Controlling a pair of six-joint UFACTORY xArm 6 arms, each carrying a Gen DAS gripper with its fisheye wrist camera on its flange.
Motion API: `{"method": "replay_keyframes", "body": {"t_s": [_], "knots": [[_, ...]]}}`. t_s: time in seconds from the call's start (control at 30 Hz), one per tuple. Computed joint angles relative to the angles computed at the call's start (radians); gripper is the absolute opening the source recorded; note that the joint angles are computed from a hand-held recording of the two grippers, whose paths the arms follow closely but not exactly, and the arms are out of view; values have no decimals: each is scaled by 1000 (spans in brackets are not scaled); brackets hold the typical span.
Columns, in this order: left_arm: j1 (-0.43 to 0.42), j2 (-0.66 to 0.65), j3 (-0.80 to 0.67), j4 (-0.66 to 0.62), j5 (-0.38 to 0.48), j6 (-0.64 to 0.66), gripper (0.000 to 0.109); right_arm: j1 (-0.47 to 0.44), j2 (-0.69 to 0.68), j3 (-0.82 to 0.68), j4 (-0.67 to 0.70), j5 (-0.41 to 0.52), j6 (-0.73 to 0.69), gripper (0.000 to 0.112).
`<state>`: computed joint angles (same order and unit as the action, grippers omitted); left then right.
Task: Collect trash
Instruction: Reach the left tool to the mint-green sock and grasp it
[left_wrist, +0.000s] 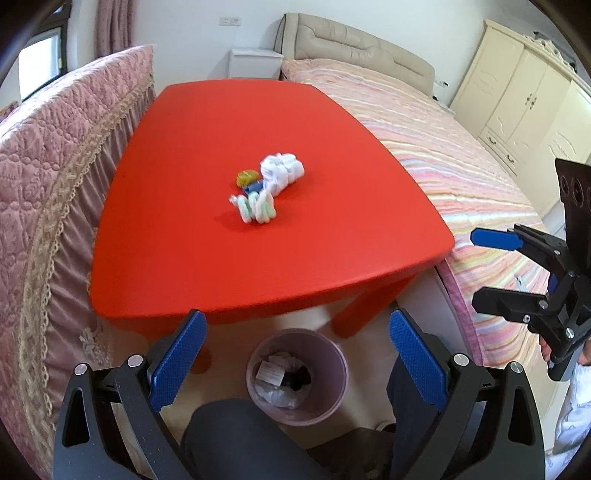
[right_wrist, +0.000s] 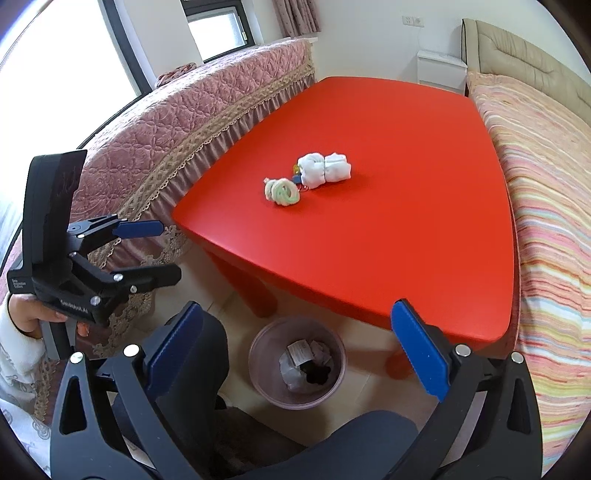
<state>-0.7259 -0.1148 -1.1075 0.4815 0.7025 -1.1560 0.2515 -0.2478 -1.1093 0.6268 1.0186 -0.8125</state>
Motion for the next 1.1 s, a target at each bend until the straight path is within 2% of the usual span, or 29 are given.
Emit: {"method": "replay_keyframes", "body": {"t_s": [0.2,0.5,0.83,1.03,1.1], "knots": [[48,31,-40,-33,-14,61,95,9,78,-87,-19,5,15,100],[132,114,-126,-155,-25,203,95,27,194,-215,-64,26,57,100],[203,262,-250,-319,-1,367,95,38,233,-250,-81,37,73,100],[221,295,-248,-346,-14,386,94,37,236,-250,-86,39,77,100],[224,296,-238,-353,-29,392,79,37,238,-250,-91,41,80,100]]}}
